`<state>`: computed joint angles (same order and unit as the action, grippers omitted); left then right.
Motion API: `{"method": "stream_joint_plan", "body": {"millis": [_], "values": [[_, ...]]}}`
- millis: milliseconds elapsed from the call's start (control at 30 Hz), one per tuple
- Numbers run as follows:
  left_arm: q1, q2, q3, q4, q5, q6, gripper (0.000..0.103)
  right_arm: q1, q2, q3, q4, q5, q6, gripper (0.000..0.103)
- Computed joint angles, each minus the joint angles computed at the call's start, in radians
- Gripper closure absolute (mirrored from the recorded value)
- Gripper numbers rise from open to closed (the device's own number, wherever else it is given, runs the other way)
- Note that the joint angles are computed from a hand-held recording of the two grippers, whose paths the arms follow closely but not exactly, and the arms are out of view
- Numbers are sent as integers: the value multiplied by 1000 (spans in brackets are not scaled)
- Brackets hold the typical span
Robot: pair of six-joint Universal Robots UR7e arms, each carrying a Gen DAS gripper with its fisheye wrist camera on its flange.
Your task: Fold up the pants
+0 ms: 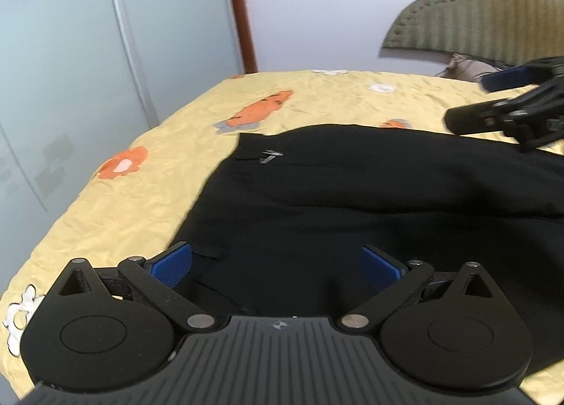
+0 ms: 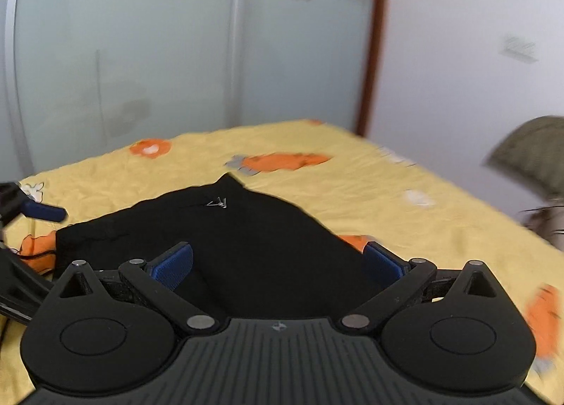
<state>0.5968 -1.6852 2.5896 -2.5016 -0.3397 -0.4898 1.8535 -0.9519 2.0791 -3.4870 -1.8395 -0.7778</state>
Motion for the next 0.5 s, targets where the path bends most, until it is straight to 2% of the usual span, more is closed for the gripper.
{"method": "stream_joint_plan", "body": {"millis": [100,200,300,367,467,500], "values": [[66,6,-49,-50,-15,72,1,-38,71,-128,106,24,-64,0],[122,2,-108,-51,-72,85,1,-59,138,-257,244,10,-123,13],[198,18,-210,-7,-177,68,1,-84,200,-397,427,5,-67,34],[247,42,-270,-11,-248,54,1,-103,236,-490,549,19,-13,35],[306,97,-365,-1,-311,29,3,-117,276,-575,644,11,29,36],[322,124,-398,-14,-323,37,3,-122,284,-594,674,12,41,43]]}}
